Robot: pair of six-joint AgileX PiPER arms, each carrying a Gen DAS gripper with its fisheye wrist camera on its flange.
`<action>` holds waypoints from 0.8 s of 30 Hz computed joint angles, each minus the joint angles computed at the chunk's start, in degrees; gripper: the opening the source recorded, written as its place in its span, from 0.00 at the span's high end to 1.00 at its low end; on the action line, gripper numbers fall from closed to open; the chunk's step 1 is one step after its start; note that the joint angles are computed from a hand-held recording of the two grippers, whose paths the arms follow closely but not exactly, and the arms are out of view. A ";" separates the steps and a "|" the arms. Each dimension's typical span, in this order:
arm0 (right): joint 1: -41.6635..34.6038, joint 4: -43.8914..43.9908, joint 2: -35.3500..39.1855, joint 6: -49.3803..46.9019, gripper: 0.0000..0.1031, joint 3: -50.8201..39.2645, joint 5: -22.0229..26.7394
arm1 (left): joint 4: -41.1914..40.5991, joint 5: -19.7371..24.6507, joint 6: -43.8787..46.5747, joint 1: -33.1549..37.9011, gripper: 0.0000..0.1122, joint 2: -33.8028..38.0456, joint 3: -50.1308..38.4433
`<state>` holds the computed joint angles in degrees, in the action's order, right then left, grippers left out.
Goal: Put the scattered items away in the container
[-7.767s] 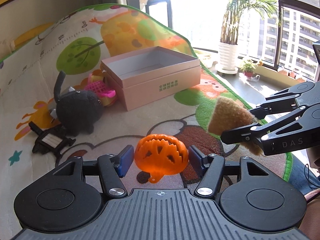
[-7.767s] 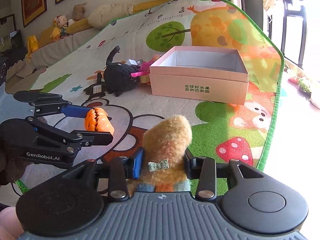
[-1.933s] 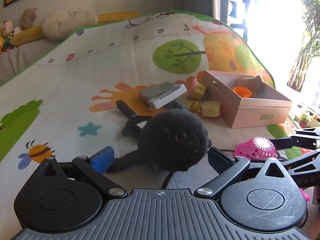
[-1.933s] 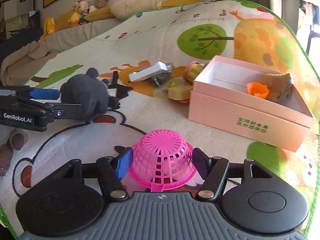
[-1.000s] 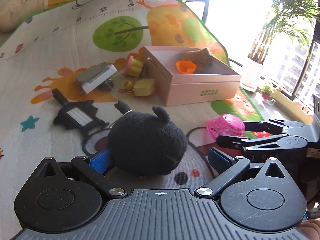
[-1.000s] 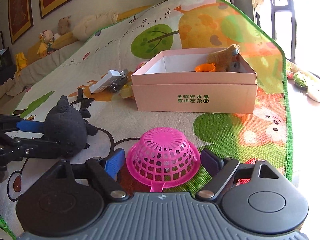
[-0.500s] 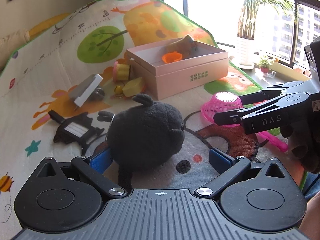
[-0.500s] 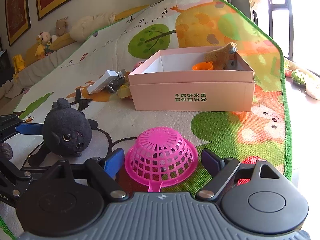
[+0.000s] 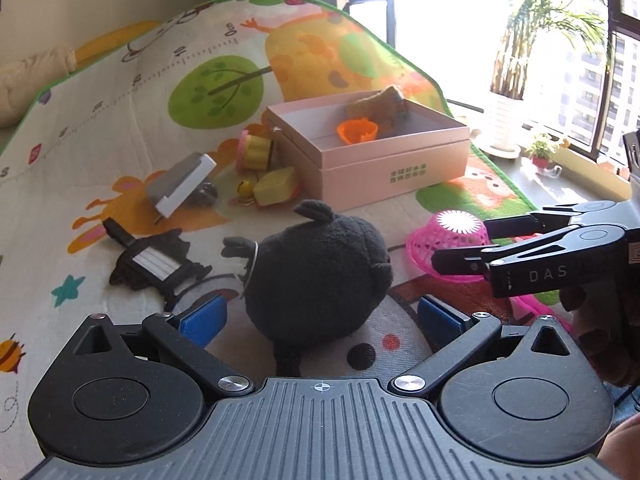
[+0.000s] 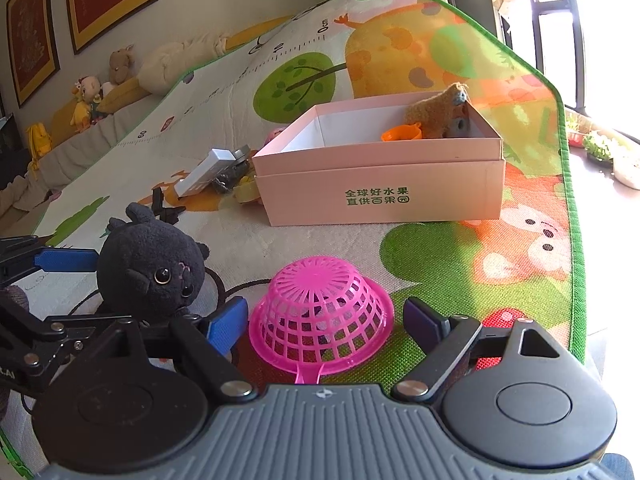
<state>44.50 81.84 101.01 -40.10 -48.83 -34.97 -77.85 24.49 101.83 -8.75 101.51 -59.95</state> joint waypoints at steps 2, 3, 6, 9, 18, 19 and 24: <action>0.03 -0.05 0.02 0.21 0.17 0.01 -0.08 | -0.17 -1.32 0.82 -0.56 0.08 1.01 -0.63; 0.04 -0.09 0.03 0.30 0.17 0.02 -0.11 | -0.49 -1.67 1.33 -0.68 0.08 1.52 -0.90; 0.04 -0.13 -0.01 0.30 0.17 0.09 -0.10 | -2.24 -1.77 1.72 -0.55 0.08 3.14 -1.90; 0.05 -0.15 -0.02 0.38 0.17 0.10 -0.11 | -3.63 -1.53 1.33 -0.48 0.08 4.10 -2.61; 0.11 -0.48 0.03 0.93 0.16 0.21 -0.30 | -3.40 -1.38 0.22 -0.61 0.20 4.81 -3.10; 0.08 -0.92 -0.08 1.54 0.16 0.41 -0.27 | -2.24 -1.28 -1.41 -0.64 0.22 4.93 -3.35; -0.02 -1.03 -0.13 1.79 0.16 0.41 -0.12 | 0.95 -1.29 -8.04 -0.71 0.14 5.70 -3.45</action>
<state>44.48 80.81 100.87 -38.31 -48.43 -35.09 -76.90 23.20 93.79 -9.46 107.21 -63.40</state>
